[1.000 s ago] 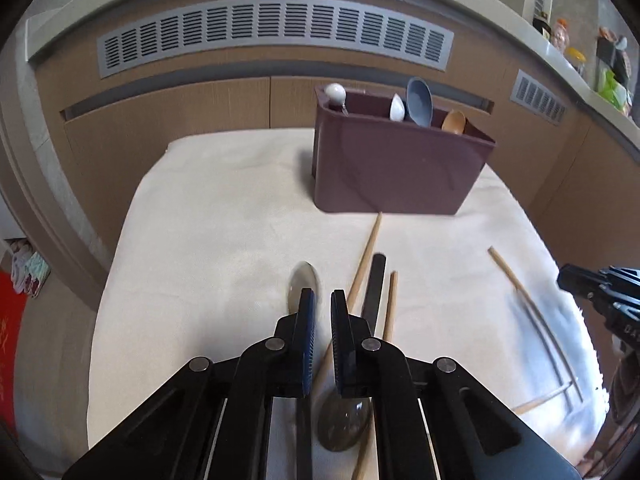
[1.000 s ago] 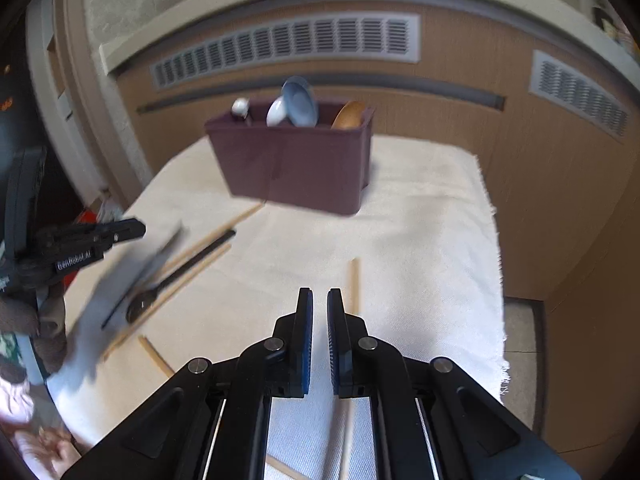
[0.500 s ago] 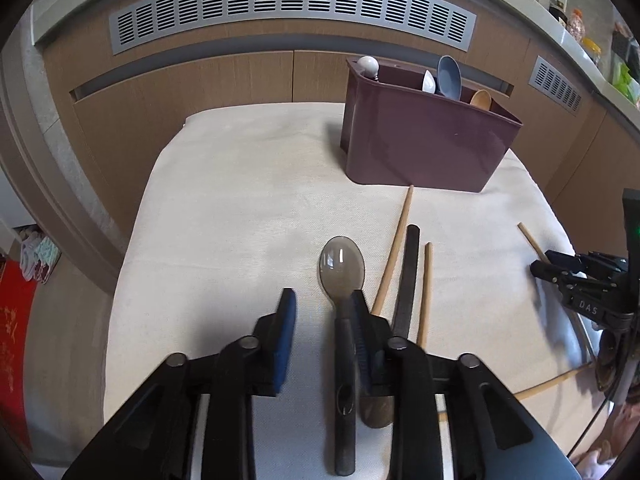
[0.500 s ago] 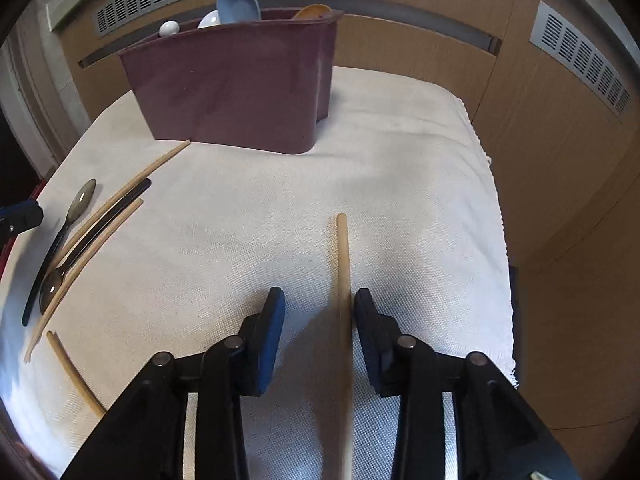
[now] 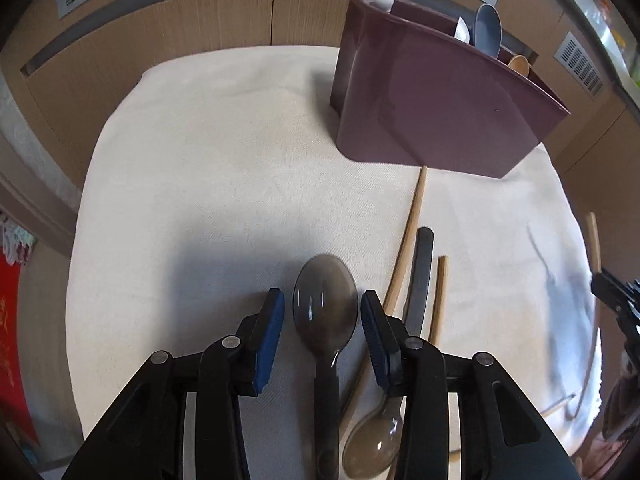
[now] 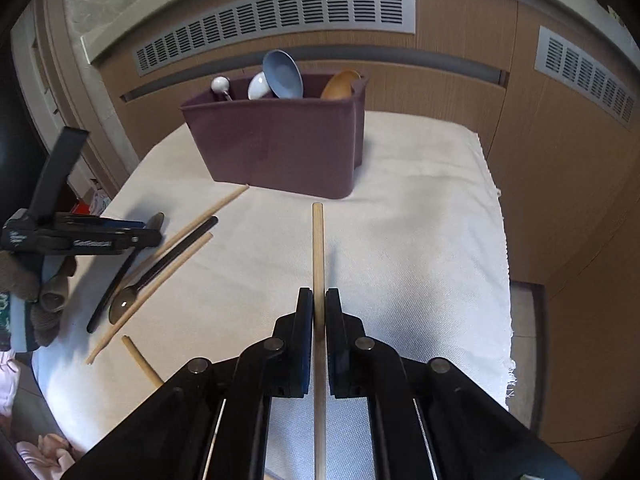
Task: Organize utensils
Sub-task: 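Carry the grey spoon and chopstick over the caddy and open both grippers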
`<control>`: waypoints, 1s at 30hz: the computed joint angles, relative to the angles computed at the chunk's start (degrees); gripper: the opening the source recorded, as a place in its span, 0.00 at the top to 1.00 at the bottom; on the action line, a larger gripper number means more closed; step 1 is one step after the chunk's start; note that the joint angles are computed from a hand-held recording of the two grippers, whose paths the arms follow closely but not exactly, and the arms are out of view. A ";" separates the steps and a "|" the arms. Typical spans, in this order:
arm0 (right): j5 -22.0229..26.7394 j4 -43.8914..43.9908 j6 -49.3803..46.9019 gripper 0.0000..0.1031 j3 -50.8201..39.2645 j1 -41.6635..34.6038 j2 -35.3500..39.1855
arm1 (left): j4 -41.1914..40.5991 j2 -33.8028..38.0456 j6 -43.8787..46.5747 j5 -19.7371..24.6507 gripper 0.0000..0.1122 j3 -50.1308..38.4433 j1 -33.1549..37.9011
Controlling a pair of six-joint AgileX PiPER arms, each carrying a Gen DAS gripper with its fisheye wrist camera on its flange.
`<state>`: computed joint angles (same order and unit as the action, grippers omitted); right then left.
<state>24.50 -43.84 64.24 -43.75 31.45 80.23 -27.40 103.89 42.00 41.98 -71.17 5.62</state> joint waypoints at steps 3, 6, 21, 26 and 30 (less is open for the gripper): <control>0.78 -2.59 2.71 0.95 -0.02 1.07 -0.32 | 2.08 -1.13 -1.68 -4.62 0.57 2.48 -2.61; 1.64 -5.51 5.66 0.95 0.15 1.95 -0.72 | 1.38 -3.79 2.07 -11.64 0.71 8.00 -4.08; 7.26 -16.47 16.55 0.95 0.12 8.86 -7.47 | -34.79 -27.74 39.88 2.29 0.70 24.11 11.50; 14.71 -21.49 15.65 0.95 -6.88 13.32 -10.79 | -42.16 -32.53 38.28 10.73 0.70 16.43 14.00; 18.16 -22.62 8.02 0.95 -17.82 13.17 -10.28 | -44.84 -31.22 33.48 10.36 0.70 5.13 11.01</control>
